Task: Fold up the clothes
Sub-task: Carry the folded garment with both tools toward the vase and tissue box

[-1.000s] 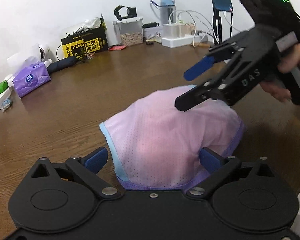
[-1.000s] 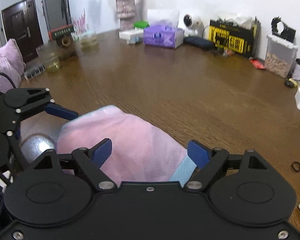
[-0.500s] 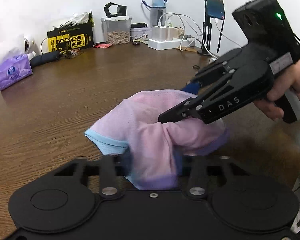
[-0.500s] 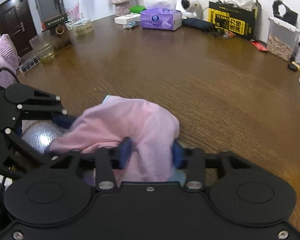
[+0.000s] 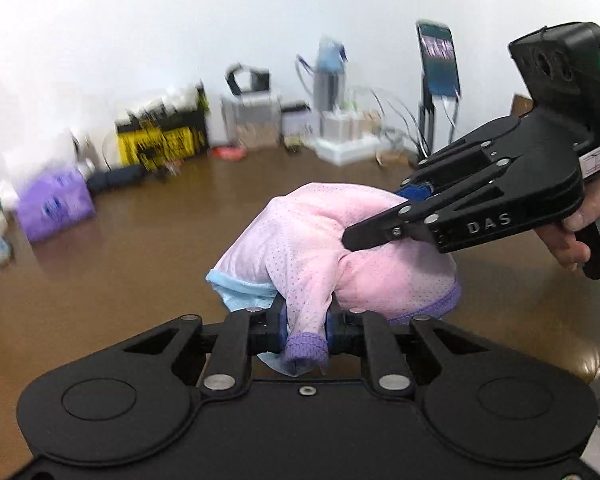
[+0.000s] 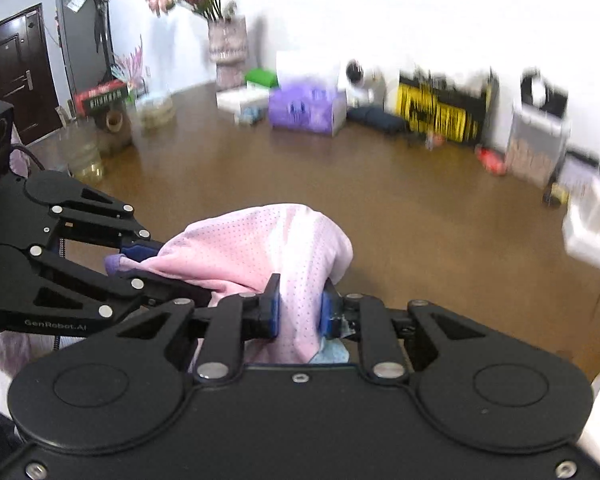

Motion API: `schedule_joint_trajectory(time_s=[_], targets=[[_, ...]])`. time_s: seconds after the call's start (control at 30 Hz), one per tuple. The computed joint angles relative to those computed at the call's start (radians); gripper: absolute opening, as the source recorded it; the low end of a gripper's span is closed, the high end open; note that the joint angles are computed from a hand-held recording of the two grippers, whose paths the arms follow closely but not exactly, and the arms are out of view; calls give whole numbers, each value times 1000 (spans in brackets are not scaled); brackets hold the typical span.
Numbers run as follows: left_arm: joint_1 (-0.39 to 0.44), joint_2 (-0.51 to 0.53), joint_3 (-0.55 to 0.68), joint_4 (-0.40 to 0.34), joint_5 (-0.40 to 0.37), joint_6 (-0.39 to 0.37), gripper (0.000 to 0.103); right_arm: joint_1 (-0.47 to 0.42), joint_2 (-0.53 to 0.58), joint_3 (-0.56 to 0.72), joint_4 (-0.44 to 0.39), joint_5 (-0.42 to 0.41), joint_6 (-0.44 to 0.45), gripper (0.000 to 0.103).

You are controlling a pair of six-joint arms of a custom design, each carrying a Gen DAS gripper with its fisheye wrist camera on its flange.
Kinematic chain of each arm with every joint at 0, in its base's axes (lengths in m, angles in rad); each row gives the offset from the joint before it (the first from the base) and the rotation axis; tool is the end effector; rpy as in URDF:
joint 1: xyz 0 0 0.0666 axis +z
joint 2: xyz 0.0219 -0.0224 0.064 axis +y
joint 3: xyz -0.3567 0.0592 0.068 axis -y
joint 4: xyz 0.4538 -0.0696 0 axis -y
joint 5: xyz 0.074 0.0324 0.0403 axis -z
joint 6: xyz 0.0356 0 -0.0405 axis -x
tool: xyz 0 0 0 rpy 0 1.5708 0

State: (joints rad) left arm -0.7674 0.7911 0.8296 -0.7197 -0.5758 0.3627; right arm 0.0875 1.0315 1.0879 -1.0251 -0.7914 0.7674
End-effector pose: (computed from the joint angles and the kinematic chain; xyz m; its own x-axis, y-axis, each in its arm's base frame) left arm 0.2676 -0.2318 0.3840 -0.5223 0.0904 -0.8479 0.0990 0.9941 0.0450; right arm 0.4023 0.0603 0.4155 -0.2696 -0.5135 -0.8146 -0.9030 0.4286 0.0287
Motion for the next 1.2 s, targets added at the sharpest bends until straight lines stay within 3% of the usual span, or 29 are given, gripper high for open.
schedule_joint_trajectory(time_s=[0.17,0.33,0.53,0.77,1.0,1.13,1.2], targets=[[122,-62,58,-92,32,-93,17,132,36,86,107,44,-133,22],[295,-91,150,-242,98,-223,17,275,128,200,192,86,-247,22],[545,-55,252,-358,192,-377,17,446,304,396,233,147,-350,22],[832,19,296,-386,310,-515,17,588,569,665,194,210,-426,22],[968,92,285,-468,330,-568,18,657,753,794,145,207,-455,22],[976,116,260,-505,259,-651,30,679,813,817,117,215,-452,22],[971,124,249,-510,210,-659,47,689,836,824,92,224,-448,22]])
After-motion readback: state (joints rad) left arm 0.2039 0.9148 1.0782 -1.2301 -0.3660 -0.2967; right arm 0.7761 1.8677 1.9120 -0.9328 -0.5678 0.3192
